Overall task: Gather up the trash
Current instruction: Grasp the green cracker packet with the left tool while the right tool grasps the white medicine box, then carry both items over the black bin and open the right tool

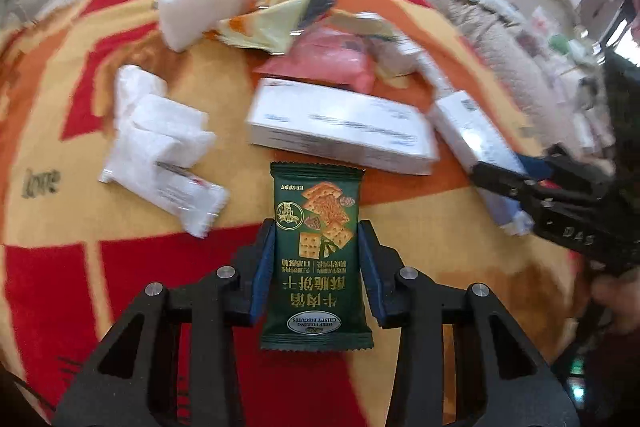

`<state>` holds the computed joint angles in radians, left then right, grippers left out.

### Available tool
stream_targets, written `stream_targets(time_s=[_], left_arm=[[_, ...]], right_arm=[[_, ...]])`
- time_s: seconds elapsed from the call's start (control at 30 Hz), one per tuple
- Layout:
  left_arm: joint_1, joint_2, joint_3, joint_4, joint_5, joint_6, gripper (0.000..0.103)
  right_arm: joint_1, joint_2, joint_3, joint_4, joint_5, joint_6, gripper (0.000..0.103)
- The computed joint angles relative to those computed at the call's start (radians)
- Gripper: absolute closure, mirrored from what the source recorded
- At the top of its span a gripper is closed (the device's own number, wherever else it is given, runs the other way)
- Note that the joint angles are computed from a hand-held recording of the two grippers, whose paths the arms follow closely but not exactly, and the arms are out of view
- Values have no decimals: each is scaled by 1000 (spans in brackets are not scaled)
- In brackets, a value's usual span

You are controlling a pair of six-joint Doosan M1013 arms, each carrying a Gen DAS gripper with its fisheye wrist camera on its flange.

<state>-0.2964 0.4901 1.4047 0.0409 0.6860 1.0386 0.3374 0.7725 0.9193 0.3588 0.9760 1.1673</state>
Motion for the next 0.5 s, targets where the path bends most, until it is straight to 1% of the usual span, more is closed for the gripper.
stream_targets(time_s=[0.07,0.2,0.37,0.5], left_arm=[[-9,-5,-3,-10,-9,15,66],[-29,6,-42,-59,-20,72,66],[-64,42,-116,-92,-9,134,66],[-93,89,-199,-114,18,182,66]], right_arm=[[-13,-22,28,38,-21,-16,56],[-47,-68,83,94,-60,-29,56],[-91,-119,152,62,-132,25,56],[-123,-143,191,28,-168,83,56]])
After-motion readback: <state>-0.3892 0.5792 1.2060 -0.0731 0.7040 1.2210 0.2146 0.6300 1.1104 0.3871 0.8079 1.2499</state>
